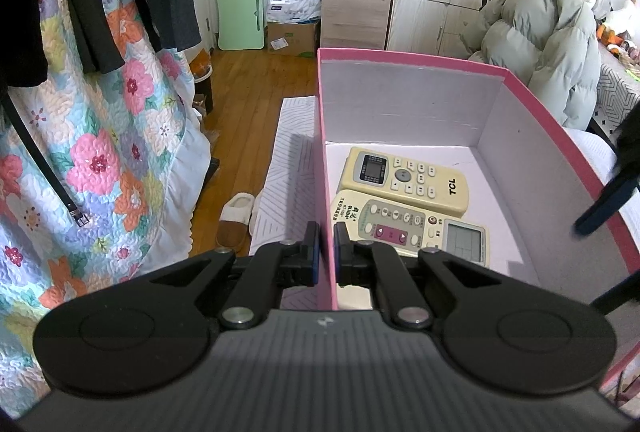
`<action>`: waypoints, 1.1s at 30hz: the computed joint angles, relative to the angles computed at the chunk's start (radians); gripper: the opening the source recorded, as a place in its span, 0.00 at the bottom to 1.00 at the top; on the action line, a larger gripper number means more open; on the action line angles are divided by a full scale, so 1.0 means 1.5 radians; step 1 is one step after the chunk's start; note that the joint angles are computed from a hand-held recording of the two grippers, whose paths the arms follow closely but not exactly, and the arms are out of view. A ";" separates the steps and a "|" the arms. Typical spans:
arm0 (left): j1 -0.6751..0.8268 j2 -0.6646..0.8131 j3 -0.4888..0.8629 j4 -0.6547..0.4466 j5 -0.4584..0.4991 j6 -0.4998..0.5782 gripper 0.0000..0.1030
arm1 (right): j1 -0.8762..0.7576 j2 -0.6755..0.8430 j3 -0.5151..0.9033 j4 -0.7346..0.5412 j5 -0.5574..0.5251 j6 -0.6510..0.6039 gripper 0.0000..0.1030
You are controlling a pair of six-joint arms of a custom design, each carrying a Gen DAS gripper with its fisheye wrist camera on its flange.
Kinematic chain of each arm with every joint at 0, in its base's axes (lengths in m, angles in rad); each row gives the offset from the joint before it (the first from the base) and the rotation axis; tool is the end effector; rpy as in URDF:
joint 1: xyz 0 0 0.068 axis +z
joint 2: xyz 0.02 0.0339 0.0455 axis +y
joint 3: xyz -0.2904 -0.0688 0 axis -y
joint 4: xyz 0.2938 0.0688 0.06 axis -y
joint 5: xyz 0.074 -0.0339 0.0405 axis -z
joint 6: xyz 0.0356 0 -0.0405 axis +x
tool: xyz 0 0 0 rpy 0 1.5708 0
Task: Organize rigid objects
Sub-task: 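Return the right gripper to the table and grasp a white square charger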
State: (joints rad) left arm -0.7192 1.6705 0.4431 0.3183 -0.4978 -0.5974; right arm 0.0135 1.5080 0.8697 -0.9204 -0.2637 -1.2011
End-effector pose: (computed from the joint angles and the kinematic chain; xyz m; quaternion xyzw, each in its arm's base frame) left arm 0.2136 -0.1644 0.0630 -0.0241 0.9198 -0.0083 0.3916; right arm 0.2746 0.0130 0.1681 -0.5663 0.8136 0.1056 0.0785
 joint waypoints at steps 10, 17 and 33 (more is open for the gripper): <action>-0.001 -0.003 0.001 -0.008 0.004 -0.010 0.06 | -0.247 -0.084 0.019 -0.101 -0.039 -0.081 0.60; -0.002 -0.003 0.011 -0.031 0.002 -0.007 0.06 | -0.440 0.030 0.033 -0.026 -0.061 -0.078 0.61; 0.000 -0.007 0.008 -0.029 0.007 -0.009 0.06 | -0.454 0.160 -0.062 0.249 0.031 -0.075 0.74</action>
State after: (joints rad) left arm -0.7196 1.6602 0.4558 0.2749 -0.4866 -0.6111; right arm -0.6680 1.7482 0.7774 -0.5467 -0.2170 -1.3136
